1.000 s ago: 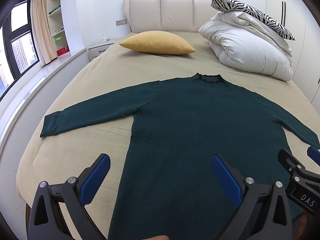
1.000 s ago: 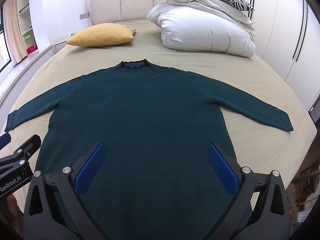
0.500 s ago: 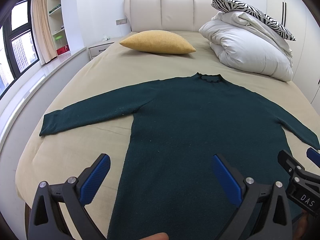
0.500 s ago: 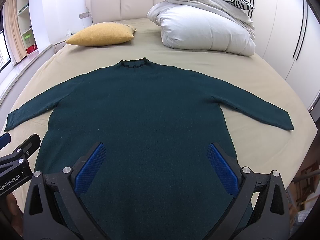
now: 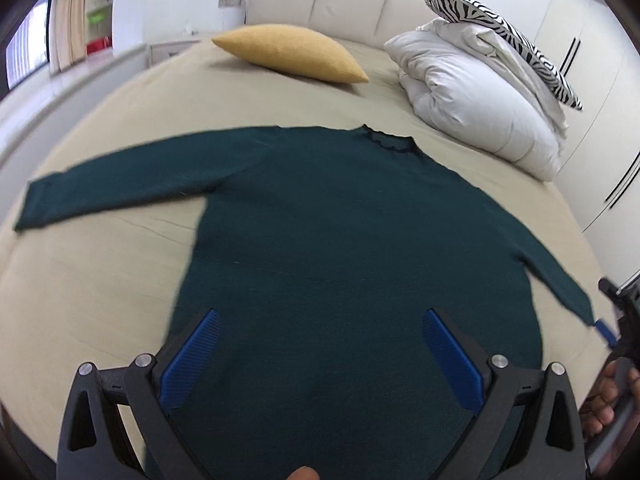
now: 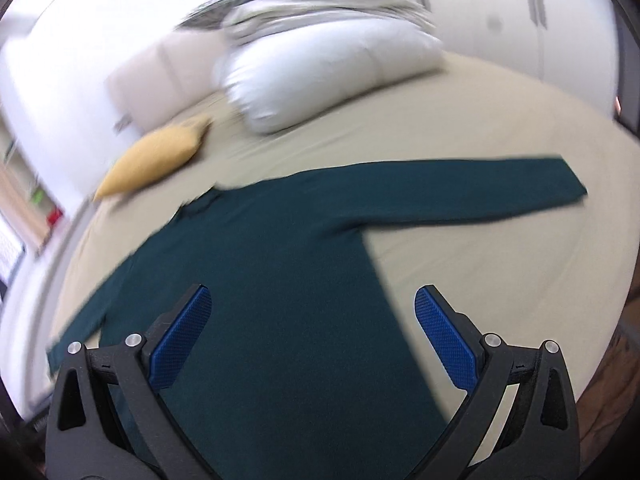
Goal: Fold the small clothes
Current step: 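Grasp the sleeve cuff with the right gripper and fold it across the body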
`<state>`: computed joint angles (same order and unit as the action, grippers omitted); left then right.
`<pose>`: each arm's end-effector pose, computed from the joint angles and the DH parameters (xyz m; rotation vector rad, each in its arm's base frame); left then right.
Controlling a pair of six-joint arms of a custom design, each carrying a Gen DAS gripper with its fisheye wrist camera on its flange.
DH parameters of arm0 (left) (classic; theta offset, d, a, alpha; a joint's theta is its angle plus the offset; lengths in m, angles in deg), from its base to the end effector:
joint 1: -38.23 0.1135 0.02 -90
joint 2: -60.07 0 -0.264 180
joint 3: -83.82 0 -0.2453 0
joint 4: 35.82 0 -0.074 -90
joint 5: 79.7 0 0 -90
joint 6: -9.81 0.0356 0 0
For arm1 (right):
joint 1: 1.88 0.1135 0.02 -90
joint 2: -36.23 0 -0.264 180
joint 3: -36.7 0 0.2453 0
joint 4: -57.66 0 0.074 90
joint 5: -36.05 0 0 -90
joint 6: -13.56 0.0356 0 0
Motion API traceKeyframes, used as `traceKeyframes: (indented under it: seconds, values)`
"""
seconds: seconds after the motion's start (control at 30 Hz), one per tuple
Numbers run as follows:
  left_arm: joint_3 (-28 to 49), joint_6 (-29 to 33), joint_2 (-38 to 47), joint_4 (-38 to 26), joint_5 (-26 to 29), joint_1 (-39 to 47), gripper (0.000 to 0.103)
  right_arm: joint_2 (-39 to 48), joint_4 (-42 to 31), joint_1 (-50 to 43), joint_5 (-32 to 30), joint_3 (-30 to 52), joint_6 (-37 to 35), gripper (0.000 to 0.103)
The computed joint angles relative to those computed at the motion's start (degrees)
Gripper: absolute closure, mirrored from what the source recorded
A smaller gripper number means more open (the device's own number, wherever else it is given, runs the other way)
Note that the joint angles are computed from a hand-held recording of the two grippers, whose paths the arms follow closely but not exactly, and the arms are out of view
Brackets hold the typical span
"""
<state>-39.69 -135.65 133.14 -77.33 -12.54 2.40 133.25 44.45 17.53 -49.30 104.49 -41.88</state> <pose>0.1984 -0.1262 0.2054 -0.5620 2.4111 -0.1562 0.3284 0.1126 0.1819 0.3499 2.3135 0.3831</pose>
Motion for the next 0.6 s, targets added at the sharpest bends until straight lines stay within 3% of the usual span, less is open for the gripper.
traceKeyframes:
  seconds: [0.07, 0.13, 0.3, 0.47, 0.53, 0.6]
  values:
    - [-0.4, 2.3, 1.4, 4.1, 0.1, 0.6, 0.000, 1.2, 3.2, -10.7, -7.4, -2.1, 1.9, 0.004]
    - [0.7, 4.5, 3.5, 6.0, -3.1, -0.4, 0.000, 4.3, 6.6, -21.0, -14.2, -2.8, 3.7, 0.011]
    - [7.2, 9.0, 10.8, 4.0, -1.1, 1.7, 0.000, 17.2, 7.6, -38.4, -26.9, 4.2, 4.5, 0.034]
    - [8.9, 8.4, 14.6, 6.4, 6.6, 6.8, 0.000, 27.7, 11.0, -46.4, -34.5, 11.3, 5.5, 0.041]
    - [9.6, 9.1, 16.9, 8.1, 10.2, 8.2, 0.000, 30.9, 11.8, -47.7, -35.8, 14.3, 5.3, 0.050]
    - [9.7, 9.5, 18.0, 9.9, 12.4, 9.2, 0.000, 35.2, 10.4, -48.9, -37.2, 19.8, 4.4, 0.066]
